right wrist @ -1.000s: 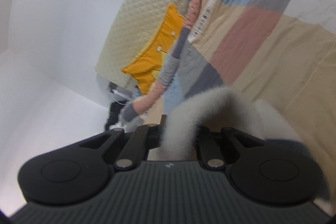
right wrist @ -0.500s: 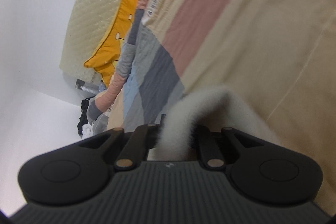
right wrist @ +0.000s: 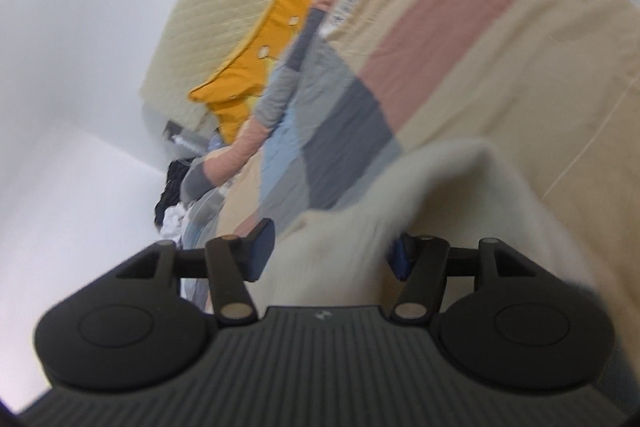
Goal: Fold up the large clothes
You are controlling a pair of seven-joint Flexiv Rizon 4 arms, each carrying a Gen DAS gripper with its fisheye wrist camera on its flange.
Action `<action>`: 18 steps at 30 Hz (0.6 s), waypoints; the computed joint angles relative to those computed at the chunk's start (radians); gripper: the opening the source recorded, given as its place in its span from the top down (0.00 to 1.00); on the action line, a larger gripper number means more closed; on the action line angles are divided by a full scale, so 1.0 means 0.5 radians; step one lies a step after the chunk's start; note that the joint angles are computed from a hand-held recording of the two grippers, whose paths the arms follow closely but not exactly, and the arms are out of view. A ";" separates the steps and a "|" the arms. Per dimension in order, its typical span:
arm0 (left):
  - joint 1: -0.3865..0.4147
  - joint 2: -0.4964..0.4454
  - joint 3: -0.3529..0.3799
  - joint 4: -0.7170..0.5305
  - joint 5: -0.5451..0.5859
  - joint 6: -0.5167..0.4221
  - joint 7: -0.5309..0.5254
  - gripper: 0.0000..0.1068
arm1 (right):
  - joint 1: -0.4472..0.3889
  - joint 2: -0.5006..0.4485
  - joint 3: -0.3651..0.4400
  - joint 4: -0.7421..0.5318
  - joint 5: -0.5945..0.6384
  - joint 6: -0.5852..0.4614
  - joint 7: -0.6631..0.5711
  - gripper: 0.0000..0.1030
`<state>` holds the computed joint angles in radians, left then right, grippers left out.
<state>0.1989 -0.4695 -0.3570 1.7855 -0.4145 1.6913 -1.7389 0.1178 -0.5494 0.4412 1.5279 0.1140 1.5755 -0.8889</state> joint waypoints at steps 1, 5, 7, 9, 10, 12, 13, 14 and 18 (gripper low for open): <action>0.043 0.036 -0.062 0.062 0.000 0.033 0.003 0.43 | 0.006 0.025 0.000 0.022 -0.019 -0.018 -0.020 0.42; -0.013 0.168 -0.002 0.186 0.052 -0.025 0.016 0.43 | 0.120 0.182 -0.130 0.135 -0.129 -0.221 -0.099 0.42; -0.096 0.218 0.088 0.220 0.059 -0.051 0.033 0.43 | 0.218 0.253 -0.233 0.207 -0.177 -0.244 -0.096 0.42; -0.067 0.255 0.031 0.269 0.036 -0.067 0.108 0.43 | 0.283 0.310 -0.286 0.265 -0.215 -0.270 -0.114 0.42; -0.038 0.269 -0.016 0.289 0.017 -0.088 0.161 0.43 | 0.316 0.339 -0.312 0.297 -0.241 -0.281 -0.121 0.41; -0.136 0.286 0.086 0.279 0.030 -0.174 0.202 0.43 | 0.377 0.377 -0.351 0.339 -0.304 -0.326 -0.147 0.41; -0.201 0.285 0.159 0.263 0.051 -0.223 0.220 0.43 | 0.425 0.399 -0.396 0.364 -0.366 -0.359 -0.143 0.41; -0.264 0.278 0.229 0.242 0.074 -0.264 0.230 0.43 | 0.486 0.416 -0.462 0.391 -0.453 -0.386 -0.118 0.41; -0.477 0.210 0.490 0.134 0.134 -0.414 0.169 0.43 | 0.710 0.430 -0.759 0.483 -0.916 -0.434 0.087 0.46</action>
